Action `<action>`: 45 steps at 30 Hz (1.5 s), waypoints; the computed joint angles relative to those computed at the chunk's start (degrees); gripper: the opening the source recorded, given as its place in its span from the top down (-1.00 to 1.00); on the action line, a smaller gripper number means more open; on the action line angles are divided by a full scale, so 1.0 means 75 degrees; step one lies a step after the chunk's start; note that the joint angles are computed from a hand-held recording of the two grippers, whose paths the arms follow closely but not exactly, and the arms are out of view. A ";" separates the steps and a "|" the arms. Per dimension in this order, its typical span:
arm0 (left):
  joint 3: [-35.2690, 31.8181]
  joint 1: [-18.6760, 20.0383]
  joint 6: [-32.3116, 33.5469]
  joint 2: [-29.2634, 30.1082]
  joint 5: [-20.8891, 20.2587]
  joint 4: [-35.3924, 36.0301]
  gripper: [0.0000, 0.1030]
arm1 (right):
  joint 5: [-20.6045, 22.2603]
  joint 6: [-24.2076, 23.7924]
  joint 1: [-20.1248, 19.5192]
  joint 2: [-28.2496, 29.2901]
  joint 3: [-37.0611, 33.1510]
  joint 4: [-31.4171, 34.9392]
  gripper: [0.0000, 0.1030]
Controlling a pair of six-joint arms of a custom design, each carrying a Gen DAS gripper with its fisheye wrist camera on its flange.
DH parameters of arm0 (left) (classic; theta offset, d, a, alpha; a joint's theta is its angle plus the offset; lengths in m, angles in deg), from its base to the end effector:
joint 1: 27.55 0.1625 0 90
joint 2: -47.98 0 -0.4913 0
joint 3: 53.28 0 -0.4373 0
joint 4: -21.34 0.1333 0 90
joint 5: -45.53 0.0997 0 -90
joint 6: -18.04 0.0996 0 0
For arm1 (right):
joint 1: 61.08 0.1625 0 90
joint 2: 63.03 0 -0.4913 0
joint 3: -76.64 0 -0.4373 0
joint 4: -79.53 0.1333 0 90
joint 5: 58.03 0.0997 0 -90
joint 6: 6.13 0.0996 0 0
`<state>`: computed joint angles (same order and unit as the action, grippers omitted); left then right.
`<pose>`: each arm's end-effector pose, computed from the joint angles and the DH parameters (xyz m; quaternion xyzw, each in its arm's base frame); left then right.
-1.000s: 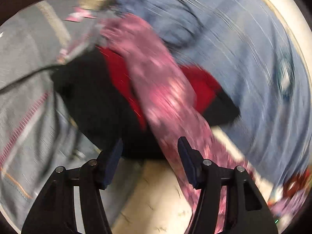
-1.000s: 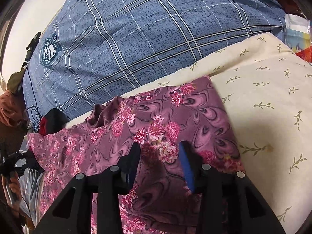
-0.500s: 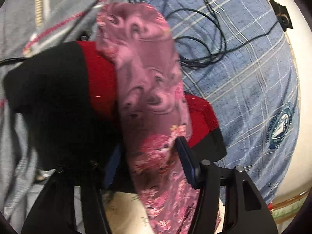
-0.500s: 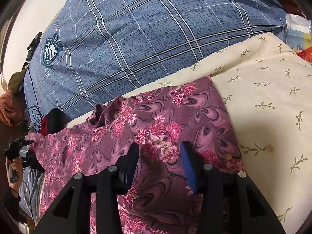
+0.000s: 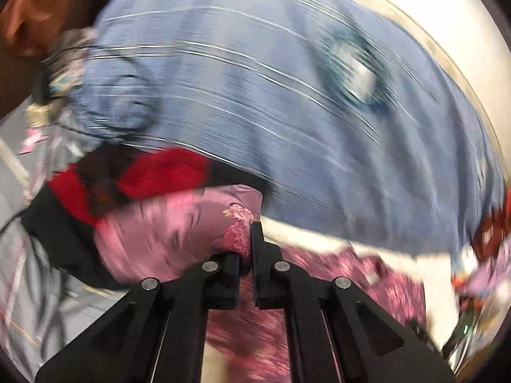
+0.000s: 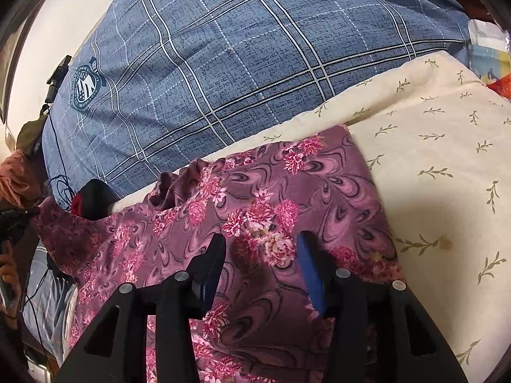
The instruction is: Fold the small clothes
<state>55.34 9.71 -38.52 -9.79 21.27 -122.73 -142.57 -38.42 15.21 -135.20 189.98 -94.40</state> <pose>-0.3737 -0.5658 0.2037 -0.0432 0.8386 -0.4562 0.2946 -0.0083 -0.6363 0.3372 0.1673 -0.9151 0.3525 0.1015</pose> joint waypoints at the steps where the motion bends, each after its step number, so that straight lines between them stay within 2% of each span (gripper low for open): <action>1: -0.0107 -0.0029 0.0152 0.0227 -0.0190 -0.0055 0.94 | 0.0023 0.0003 -0.0011 -0.0007 0.0001 0.0010 0.05; 4: -0.0598 -0.0067 0.0215 0.1040 -0.0807 0.0293 0.83 | 0.0071 0.0009 -0.0035 -0.0022 0.0002 0.0035 0.05; 6: -0.0920 -0.0101 0.0290 0.1588 -0.1299 0.0502 0.33 | 0.0098 0.0014 -0.0050 -0.0030 -0.0001 0.0055 0.05; 9: -0.1036 -0.0301 0.0174 0.2053 -0.1565 0.0634 0.01 | 0.0161 0.0026 -0.0082 -0.0043 -0.0008 0.0098 0.05; 13: -0.0240 -0.0563 0.0536 0.1850 -0.1746 -0.0956 -0.04 | 0.0146 0.0010 -0.0090 -0.0040 -0.0014 0.0097 0.05; 15: 0.0222 -0.0662 0.0389 0.1599 -0.1470 -0.1518 -0.15 | 0.0116 0.0006 -0.0084 -0.0035 -0.0014 0.0089 0.05; 17: 0.0501 -0.0654 0.0216 0.1300 -0.1291 -0.1690 -0.16 | -0.0121 -0.0007 0.0007 -0.0006 -0.0039 0.0070 0.05; 18: 0.0666 -0.0614 0.0225 0.1093 -0.1259 -0.1943 -0.16 | -0.0424 0.0039 0.0118 0.0021 -0.0049 0.0019 0.06; 19: 0.0820 -0.0580 0.0165 0.0913 -0.1161 -0.2145 -0.16 | -0.1045 0.0039 0.0368 0.0081 -0.0046 -0.0116 0.06; 20: 0.1003 -0.0555 0.0072 0.0734 -0.1020 -0.2403 -0.16 | -0.1345 0.0007 0.0546 0.0109 -0.0074 -0.0065 0.03; 22: 0.1362 -0.0520 -0.0304 0.0367 -0.0724 -0.2564 -0.16 | -0.1093 -0.0065 0.0859 0.0059 -0.0121 0.0486 0.04; 24: 0.1588 -0.0402 -0.0881 0.0087 -0.0476 -0.2278 -0.16 | -0.0905 -0.0157 0.1198 0.0089 -0.0119 0.0750 0.03; 26: 0.1774 -0.0221 -0.1339 -0.0195 -0.0699 -0.2095 -0.16 | -0.0849 -0.0436 0.1766 0.0262 -0.0174 0.1180 -0.01; 28: 0.2003 -0.0064 -0.1267 -0.0284 -0.1075 -0.2721 -0.16 | -0.1010 -0.0795 0.2276 0.0509 -0.0171 0.1275 -0.14; 30: 0.2176 0.0055 -0.1369 -0.0371 -0.1280 -0.3059 -0.16 | -0.1244 -0.1199 0.2695 0.0778 -0.0119 0.1031 -0.22; 32: 0.2288 0.0053 -0.1611 -0.0477 -0.1184 -0.3020 -0.16 | -0.1806 -0.1804 0.3193 0.1252 -0.0111 0.0559 -0.34; 35: 0.2452 0.0059 -0.1737 -0.0558 -0.1057 -0.3200 -0.16 | -0.2627 -0.2380 0.3600 0.1905 -0.0161 -0.0065 -0.32; 36: 0.2493 0.0065 -0.1760 -0.0595 -0.1030 -0.3256 -0.16 | -0.3047 -0.2765 0.3719 0.2203 -0.0150 -0.0657 -0.25; 37: 0.2541 0.0059 -0.1753 -0.0607 -0.1017 -0.3360 -0.16 | -0.3248 -0.3191 0.3755 0.2378 -0.0105 -0.1106 -0.08; 38: 0.2569 0.0074 -0.1727 -0.0610 -0.1032 -0.3454 -0.16 | -0.3318 -0.3356 0.3759 0.2444 -0.0097 -0.1236 0.81; 39: 0.2628 0.0057 -0.1773 -0.0644 -0.1044 -0.3452 -0.16 | -0.3288 -0.3201 0.3685 0.2361 -0.0107 -0.1087 0.92; 42: 0.2529 0.0111 -0.1537 -0.0530 -0.1228 -0.3588 -0.16 | -0.2287 -0.2128 0.3162 0.1613 0.0033 -0.0672 0.92; 45: 0.2369 0.0111 -0.1240 -0.0389 -0.1445 -0.3564 -0.16 | -0.1401 -0.0903 0.2321 0.0654 0.0152 -0.0278 0.92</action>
